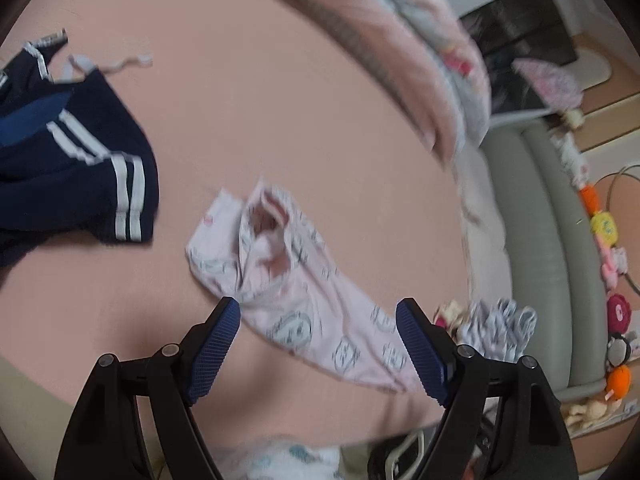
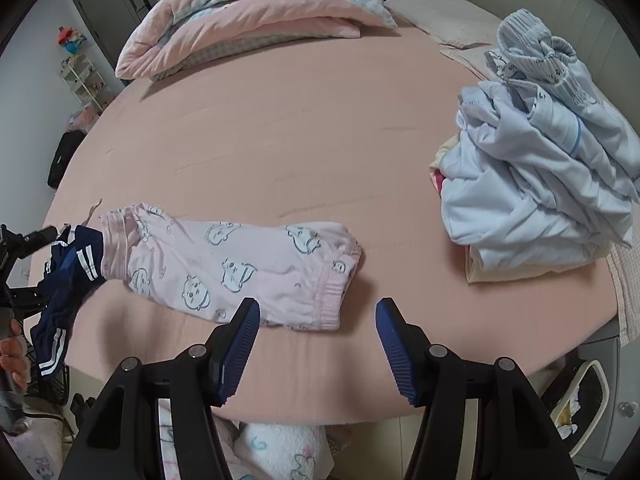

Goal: Fold clothes
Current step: 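Move both open grippers over the folded pink pants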

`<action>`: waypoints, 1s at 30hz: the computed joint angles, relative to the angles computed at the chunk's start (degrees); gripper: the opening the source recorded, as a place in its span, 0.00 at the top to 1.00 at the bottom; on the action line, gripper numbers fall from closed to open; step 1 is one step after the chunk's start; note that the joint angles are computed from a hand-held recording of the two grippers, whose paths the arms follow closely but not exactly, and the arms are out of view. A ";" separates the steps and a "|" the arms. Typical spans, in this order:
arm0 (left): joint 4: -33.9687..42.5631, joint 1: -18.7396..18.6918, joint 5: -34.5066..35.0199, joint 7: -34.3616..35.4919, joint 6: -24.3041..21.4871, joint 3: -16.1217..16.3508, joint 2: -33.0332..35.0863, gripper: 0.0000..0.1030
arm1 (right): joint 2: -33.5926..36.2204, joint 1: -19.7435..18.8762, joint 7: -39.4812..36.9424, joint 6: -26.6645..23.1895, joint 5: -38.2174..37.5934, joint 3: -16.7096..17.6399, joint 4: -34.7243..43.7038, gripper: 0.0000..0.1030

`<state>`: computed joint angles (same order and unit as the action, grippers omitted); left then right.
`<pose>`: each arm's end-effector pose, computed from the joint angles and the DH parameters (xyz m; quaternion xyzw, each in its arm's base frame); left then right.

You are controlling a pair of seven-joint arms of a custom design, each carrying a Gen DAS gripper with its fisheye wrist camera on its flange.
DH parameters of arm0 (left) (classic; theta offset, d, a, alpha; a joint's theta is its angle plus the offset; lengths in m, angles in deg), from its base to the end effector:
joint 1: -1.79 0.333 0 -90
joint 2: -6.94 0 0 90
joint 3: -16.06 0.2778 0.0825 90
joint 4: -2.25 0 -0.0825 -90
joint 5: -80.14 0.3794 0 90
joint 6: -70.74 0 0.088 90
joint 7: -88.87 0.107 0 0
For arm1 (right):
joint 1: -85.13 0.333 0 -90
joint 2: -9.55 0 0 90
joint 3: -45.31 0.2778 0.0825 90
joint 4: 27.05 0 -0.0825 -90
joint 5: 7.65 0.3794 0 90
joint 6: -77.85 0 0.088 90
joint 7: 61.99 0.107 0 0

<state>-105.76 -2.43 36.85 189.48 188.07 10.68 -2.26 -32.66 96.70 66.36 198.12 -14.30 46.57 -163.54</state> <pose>0.5301 -0.1308 0.5841 0.6198 -0.6894 0.3505 0.1336 0.3763 0.0816 0.5909 -0.5324 0.8139 -0.1341 0.1904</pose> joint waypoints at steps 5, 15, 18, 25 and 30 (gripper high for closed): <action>-2.13 -0.75 2.00 5.20 2.35 -0.50 -0.65 0.22 | -1.33 0.18 2.85 2.07 2.70 -0.72 -2.51 0.42; -6.44 -1.35 4.93 6.33 3.41 -1.14 -0.33 0.22 | -7.07 -0.96 12.65 9.16 9.57 -3.02 -11.30 0.42; -7.43 -1.59 4.91 6.84 3.58 -1.29 -0.68 0.22 | -7.21 -0.91 14.08 11.07 10.32 -3.19 -12.30 0.42; -8.01 -1.36 2.74 4.22 1.12 -0.81 0.63 0.22 | -7.01 -0.30 17.15 14.87 13.11 -4.16 -14.89 0.42; -7.70 -1.27 1.12 2.76 1.25 -1.19 2.10 0.22 | -7.44 1.00 20.55 21.58 17.28 -5.41 -19.08 0.42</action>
